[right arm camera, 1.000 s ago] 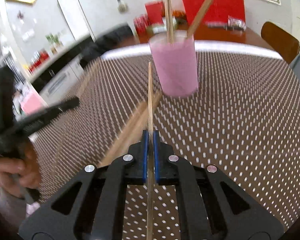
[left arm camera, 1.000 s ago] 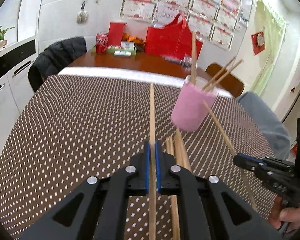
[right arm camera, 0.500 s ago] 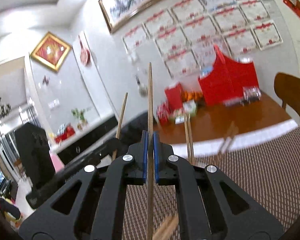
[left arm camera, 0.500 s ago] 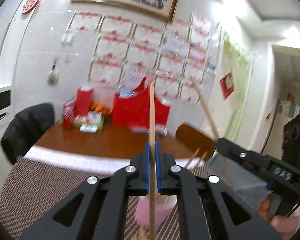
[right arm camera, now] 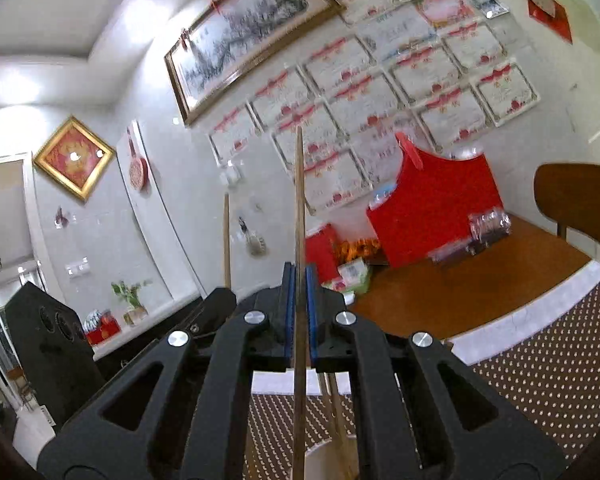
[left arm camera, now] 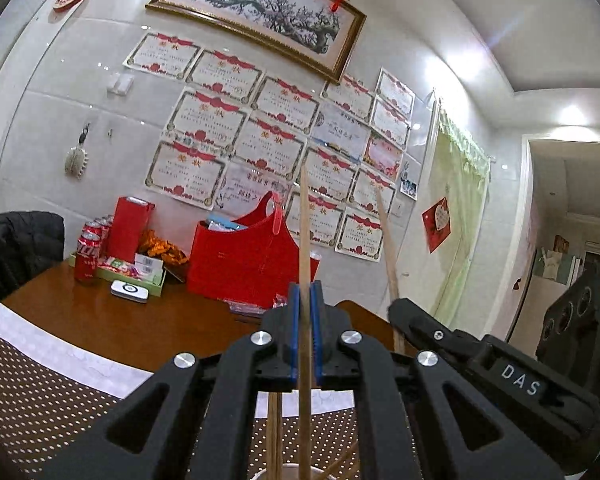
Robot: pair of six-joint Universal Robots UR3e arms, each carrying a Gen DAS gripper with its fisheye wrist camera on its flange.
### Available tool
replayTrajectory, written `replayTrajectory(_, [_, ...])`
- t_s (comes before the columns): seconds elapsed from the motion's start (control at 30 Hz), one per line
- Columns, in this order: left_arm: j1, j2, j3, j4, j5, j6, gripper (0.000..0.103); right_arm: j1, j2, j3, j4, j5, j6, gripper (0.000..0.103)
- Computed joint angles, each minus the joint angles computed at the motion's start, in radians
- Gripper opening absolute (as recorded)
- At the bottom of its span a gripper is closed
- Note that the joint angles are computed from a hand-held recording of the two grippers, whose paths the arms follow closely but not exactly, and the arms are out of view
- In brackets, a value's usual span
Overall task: Organize utensils
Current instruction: 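Lift both held chopsticks upright and carry them above the pink cup, then lower the chopsticks into the pink cup and open both tools, then move both open tools back down over the chopstick pile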
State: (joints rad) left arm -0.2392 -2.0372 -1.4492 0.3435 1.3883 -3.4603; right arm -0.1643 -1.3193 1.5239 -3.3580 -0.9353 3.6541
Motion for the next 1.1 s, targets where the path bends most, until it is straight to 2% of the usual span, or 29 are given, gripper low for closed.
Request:
replayTrajectory(0.13, [-0.024, -0.056, 0.03, 0.018, 0.04, -0.004, 0.005, 0.03, 0.008, 0.008, -0.001, -0.062, -0.055, 0.006])
replayTrajectory(0.2, [-0.039, -0.074, 0.043, 0.008, 0.069, 0.029, 0.005, 0.042, 0.02, 0.015, -0.012, -0.081, -0.059, 0.006])
replayTrajectory(0.53, [-0.026, -0.09, 0.016, -0.004, 0.077, 0.033, 0.005, 0.11, 0.064, 0.031, -0.034, -0.184, -0.111, 0.006])
replayTrajectory(0.8, [-0.013, -0.068, -0.015, -0.018, 0.055, 0.043, 0.006, 0.109, 0.048, 0.043, 0.038, -0.169, -0.137, 0.008])
replayTrajectory(0.87, [-0.012, -0.056, -0.024, -0.023, 0.054, 0.046, 0.013, 0.098, 0.028, 0.049, 0.053, -0.151, -0.13, 0.02])
replayTrajectory(0.9, [-0.007, -0.043, -0.034, -0.025, 0.053, 0.046, 0.02, 0.096, 0.018, 0.055, 0.051, -0.155, -0.125, 0.041])
replayTrajectory(0.93, [-0.005, -0.036, -0.032, -0.035, 0.053, 0.047, 0.035, 0.085, 0.002, 0.066, 0.038, -0.146, -0.109, 0.077])
replayTrajectory(0.97, [0.0, -0.026, -0.039, -0.034, 0.053, 0.045, 0.052, 0.081, -0.013, 0.081, 0.017, -0.158, -0.093, 0.084])
replayTrajectory(1.03, [0.008, -0.008, -0.057, -0.023, 0.048, 0.033, 0.065, 0.077, -0.038, 0.093, 0.0, -0.177, -0.084, 0.086])
replayTrajectory(1.1, [0.016, 0.015, -0.07, -0.026, 0.042, 0.033, 0.068, 0.065, -0.057, 0.091, 0.0, -0.16, -0.072, 0.089])
